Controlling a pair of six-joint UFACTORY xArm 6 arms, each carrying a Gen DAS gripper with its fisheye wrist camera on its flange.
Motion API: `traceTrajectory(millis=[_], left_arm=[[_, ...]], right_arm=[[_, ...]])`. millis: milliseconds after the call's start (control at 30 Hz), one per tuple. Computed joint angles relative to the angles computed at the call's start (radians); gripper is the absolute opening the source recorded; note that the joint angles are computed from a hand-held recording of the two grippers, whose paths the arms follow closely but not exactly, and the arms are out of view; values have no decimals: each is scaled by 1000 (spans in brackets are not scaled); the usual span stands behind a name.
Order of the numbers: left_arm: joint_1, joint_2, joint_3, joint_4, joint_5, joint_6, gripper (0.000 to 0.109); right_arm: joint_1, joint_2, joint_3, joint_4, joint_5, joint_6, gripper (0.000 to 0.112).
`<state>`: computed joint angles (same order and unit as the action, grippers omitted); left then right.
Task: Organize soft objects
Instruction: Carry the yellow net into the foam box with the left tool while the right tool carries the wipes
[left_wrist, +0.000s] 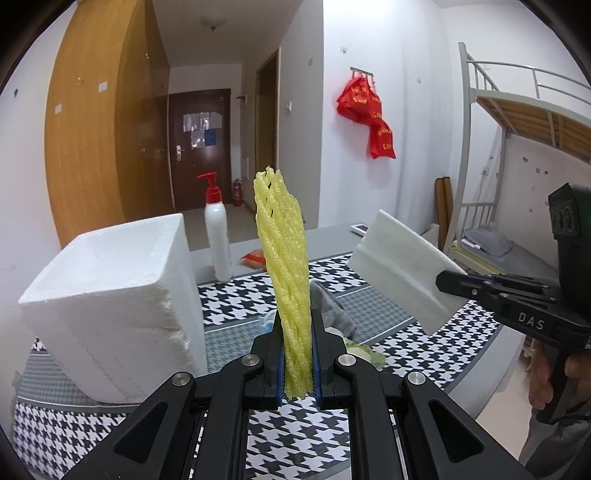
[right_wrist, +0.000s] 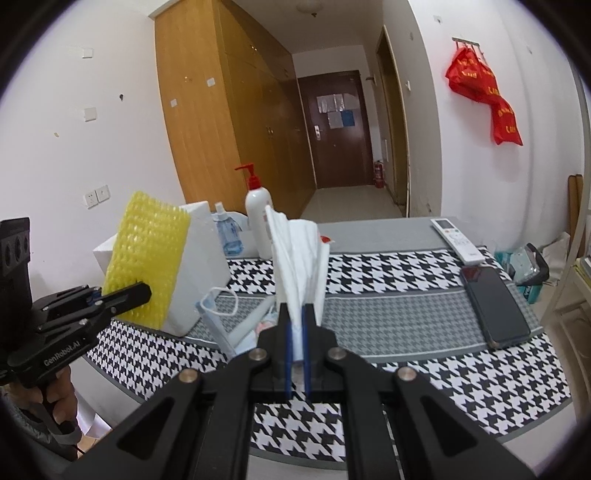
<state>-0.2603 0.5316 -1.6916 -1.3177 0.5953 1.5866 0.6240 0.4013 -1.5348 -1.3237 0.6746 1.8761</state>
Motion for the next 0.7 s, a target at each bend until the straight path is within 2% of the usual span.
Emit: traceTrajectory(millis=[433,700], left_arm=[[28,18,-68,-16,-5,-8,12],[55,44,-129,-44,-1,-13,12]], right_arm=[[-6,46,-93,-60,-37,15,7],[-13,117,-216,-57,-60,-69,7]])
